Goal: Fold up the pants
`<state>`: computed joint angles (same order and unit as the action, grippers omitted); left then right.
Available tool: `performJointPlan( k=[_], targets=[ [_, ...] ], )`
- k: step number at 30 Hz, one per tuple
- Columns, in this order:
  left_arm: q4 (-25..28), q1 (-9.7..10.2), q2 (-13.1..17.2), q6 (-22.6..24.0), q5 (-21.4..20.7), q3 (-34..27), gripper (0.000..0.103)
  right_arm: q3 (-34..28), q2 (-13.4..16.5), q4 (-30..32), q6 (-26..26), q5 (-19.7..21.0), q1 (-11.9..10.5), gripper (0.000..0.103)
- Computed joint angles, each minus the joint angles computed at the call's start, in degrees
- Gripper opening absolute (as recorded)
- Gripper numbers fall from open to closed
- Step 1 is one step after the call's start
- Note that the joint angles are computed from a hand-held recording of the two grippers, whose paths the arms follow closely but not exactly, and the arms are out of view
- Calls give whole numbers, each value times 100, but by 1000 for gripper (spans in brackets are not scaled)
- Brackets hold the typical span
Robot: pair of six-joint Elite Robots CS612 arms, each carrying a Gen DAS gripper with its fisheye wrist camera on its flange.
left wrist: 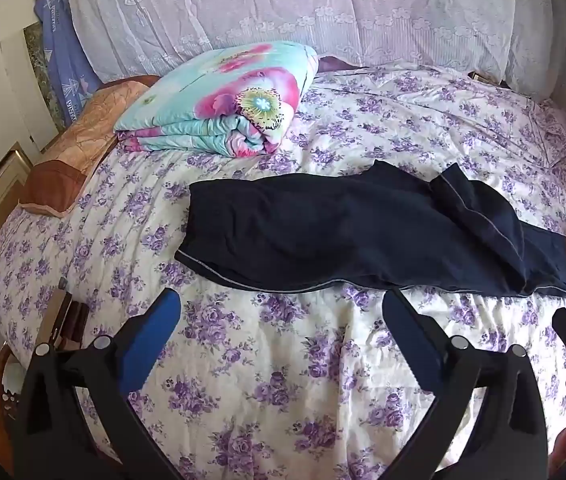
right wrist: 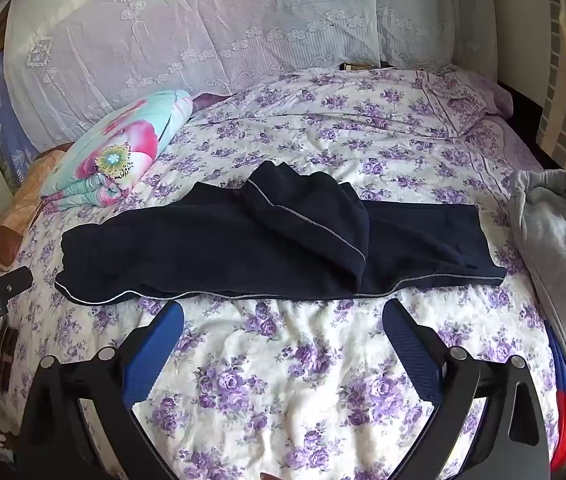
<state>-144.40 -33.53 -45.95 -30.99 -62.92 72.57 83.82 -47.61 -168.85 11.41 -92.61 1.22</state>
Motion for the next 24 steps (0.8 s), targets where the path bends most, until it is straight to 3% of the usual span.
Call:
performJointPlan(
  k=[6, 7, 24],
  targets=[
    [162, -50, 45, -63, 234, -90, 98, -3, -9, 62, 27, 55, -10, 100],
    [-53, -10, -16, 15, 29, 18, 98, -2, -10, 65, 23, 58, -12, 100],
    [-93, -5, -49, -30, 72, 86, 98, -98, -3, 224, 43, 67, -23, 100]
  ],
)
